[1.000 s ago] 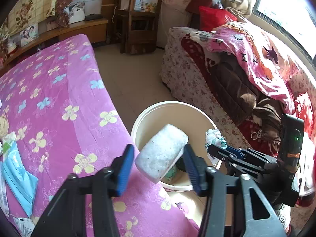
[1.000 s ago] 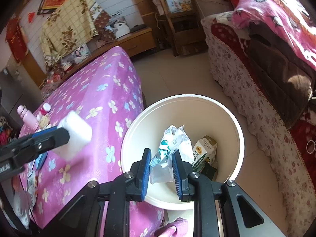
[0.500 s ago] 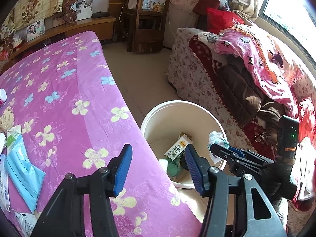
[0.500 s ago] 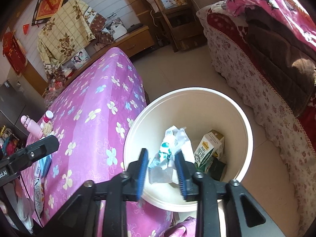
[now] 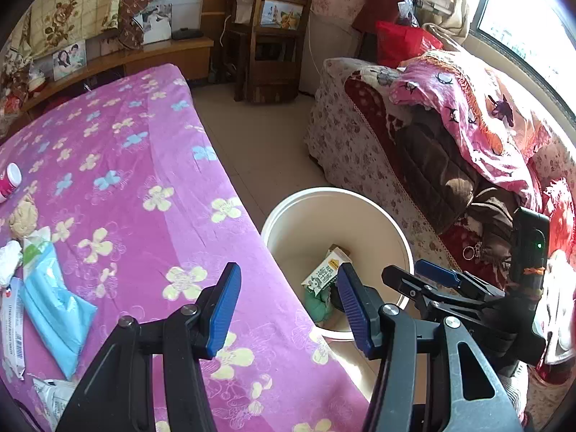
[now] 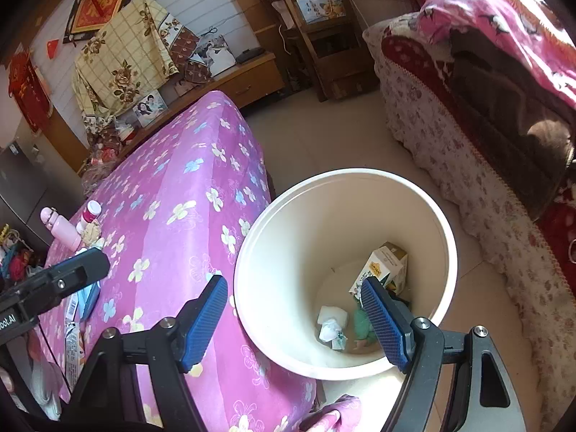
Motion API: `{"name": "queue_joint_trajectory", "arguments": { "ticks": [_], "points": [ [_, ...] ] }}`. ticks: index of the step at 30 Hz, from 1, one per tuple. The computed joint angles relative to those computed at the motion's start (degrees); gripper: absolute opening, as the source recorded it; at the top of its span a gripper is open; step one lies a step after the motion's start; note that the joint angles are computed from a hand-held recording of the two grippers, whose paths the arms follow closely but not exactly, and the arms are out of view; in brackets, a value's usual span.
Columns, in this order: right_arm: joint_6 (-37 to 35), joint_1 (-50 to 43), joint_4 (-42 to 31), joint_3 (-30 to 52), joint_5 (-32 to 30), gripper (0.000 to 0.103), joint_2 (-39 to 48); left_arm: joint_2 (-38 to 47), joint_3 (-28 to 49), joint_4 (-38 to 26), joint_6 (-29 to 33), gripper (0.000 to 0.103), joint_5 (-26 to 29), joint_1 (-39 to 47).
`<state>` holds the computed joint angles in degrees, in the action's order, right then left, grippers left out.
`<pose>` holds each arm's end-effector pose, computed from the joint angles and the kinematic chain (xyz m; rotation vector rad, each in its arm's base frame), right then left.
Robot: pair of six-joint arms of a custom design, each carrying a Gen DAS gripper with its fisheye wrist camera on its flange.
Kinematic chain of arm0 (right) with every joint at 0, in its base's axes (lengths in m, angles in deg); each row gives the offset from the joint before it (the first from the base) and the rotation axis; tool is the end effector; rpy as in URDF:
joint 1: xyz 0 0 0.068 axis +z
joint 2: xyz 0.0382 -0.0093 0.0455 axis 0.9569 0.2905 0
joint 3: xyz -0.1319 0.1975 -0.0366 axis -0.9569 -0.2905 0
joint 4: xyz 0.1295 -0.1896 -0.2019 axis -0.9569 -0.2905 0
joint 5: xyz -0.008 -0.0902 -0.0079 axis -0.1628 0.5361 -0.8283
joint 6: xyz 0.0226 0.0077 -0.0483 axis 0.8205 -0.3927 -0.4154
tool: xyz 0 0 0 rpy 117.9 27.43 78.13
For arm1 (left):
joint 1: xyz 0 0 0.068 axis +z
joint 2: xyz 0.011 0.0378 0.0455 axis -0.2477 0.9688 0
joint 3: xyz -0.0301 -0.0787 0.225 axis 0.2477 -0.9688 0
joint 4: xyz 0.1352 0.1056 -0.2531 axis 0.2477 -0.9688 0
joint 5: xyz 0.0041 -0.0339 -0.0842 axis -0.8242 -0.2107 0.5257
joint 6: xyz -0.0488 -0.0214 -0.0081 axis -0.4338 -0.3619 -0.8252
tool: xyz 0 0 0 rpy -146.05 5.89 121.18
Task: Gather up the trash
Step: 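Open both tools to drop the foam piece and wrapper into the bin, then move both tools back over the trash on the tablecloth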
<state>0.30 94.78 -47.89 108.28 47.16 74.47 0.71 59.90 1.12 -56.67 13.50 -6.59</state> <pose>0.2718 0.1046 0.1953 0.3331 2.4147 0.3519 0.3218 0.0273 0.2518 0.4734 2.4686 -0.4287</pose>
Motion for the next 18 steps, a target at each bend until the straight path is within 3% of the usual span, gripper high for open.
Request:
{"name": "queue_joint_trajectory", "arguments": {
  "ticks": [9, 18],
  "points": [
    [2.4, 7.1, -4.8, 4.3, 5.2, 0.08, -0.3, -3.1, -0.5, -1.6, 2.0, 0.06, 1.1, 4.6],
    [3.6, 14.9, -6.6, 11.5, 9.7, 0.08, 4.8, -1.9, 2.2, -3.7, 6.0, 0.066, 3.7, 12.7]
  ]
}}
